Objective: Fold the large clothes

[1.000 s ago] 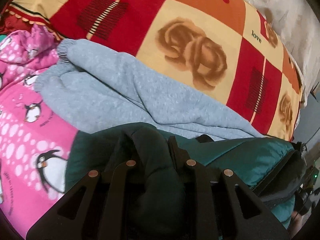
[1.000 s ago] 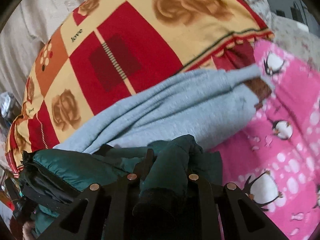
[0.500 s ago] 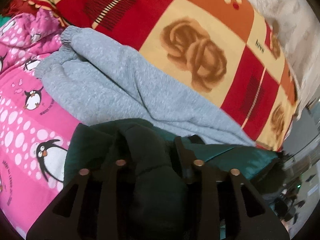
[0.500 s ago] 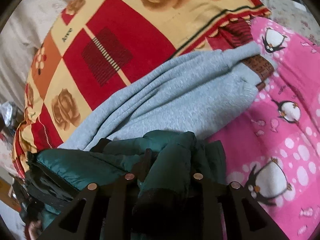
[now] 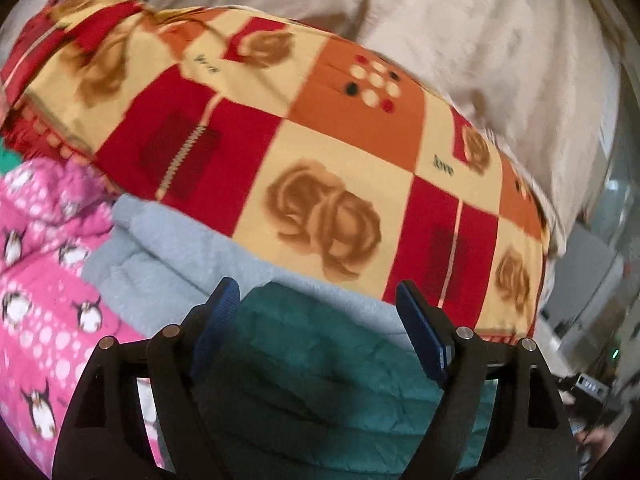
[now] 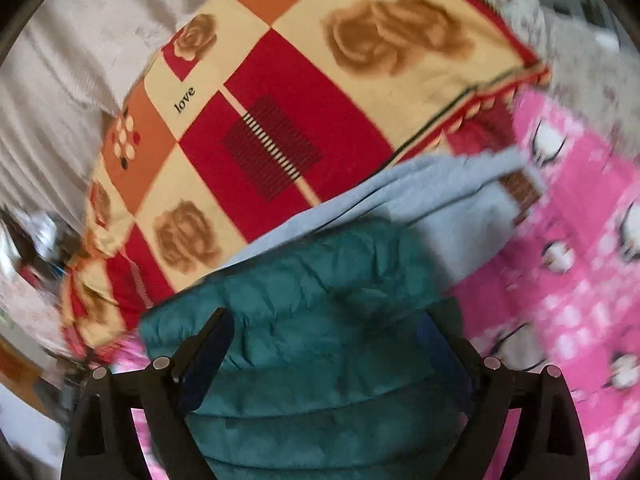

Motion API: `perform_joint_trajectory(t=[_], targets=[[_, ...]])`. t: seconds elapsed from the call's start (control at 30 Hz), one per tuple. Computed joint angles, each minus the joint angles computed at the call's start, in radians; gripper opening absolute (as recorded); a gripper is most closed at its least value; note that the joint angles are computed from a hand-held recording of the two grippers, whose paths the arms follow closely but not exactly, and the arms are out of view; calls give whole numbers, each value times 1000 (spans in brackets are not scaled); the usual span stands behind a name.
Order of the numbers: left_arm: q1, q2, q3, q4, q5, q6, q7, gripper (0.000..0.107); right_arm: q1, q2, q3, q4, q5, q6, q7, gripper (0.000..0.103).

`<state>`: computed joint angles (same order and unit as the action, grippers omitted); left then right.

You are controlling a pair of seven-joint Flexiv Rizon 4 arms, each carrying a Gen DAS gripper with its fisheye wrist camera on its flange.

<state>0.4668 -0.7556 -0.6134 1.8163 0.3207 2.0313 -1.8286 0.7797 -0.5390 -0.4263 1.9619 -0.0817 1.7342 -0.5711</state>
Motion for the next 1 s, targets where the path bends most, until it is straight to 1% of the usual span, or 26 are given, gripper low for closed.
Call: perform_joint_trajectory(t=[0.1, 0.13, 0.17, 0.2, 0.23, 0.27, 0.3, 0.37, 0.4, 0.43, 0.47, 0.53, 0.57, 0.63, 0.7, 0.77, 0.83, 0.9, 0.97, 1.0], targets=[[-141, 24, 143, -72, -69, -104, 101, 81, 70, -17, -91, -24, -67, -109, 3, 88], [-183, 21, 178, -113, -100, -193, 145, 81, 62, -24, -86, -41, -92, -139, 7, 88], [-210, 15, 203, -134, -125, -237, 167, 81, 48, -34, -73, -60, -113, -163, 10, 88], [-253, 8, 250, -163, -160, -285, 181, 81, 37, -47, -67, -76, -132, -175, 14, 88], [-306, 4, 312, -190, -195, -335, 185, 81, 16, -64, -49, -101, -151, -197, 14, 88], [-347, 1, 360, -206, -222, -374, 184, 81, -13, -84, -20, -128, -161, -210, 16, 88], [-381, -5, 400, -225, -248, -433, 189, 81, -54, -108, 21, -172, -175, -251, 11, 88], [-397, -20, 414, -245, -286, -534, 220, 81, -116, -150, 85, -238, -200, -326, -2, 88], [-397, -30, 412, -246, -305, -564, 235, 81, -146, -170, 120, -270, -207, -362, -7, 88], [-408, -35, 429, -240, -315, -559, 236, 81, -188, -193, 170, -302, -202, -378, -20, 89], [-418, -35, 442, -229, -325, -544, 236, 81, -217, -211, 204, -321, -203, -368, -28, 90], [-434, -33, 468, -202, -353, -513, 225, 81, -239, -247, 223, -356, -231, -360, -25, 96], [-446, -32, 485, -192, -369, -503, 218, 81, -251, -269, 237, -388, -251, -382, -30, 97], [-508, -26, 565, -172, -394, -479, 183, 81, -283, -296, 276, -437, -282, -415, -50, 99], [-570, -22, 639, -152, -420, -452, 153, 81, -335, -322, 339, -483, -295, -433, -106, 102], [-608, -26, 680, -149, -442, -436, 150, 81, -372, -334, 378, -494, -283, -413, -134, 103], [-619, -27, 687, -154, -462, -441, 159, 81, -399, -336, 405, -484, -257, -379, -149, 103], [-609, -30, 672, -161, -479, -453, 177, 82, -408, -331, 413, -474, -244, -364, -161, 103], [-579, -28, 632, -159, -493, -462, 204, 83, -415, -319, 423, -461, -234, -371, -175, 103], [-552, -25, 599, -154, -499, -463, 225, 83, -422, -310, 433, -455, -229, -385, -185, 103]])
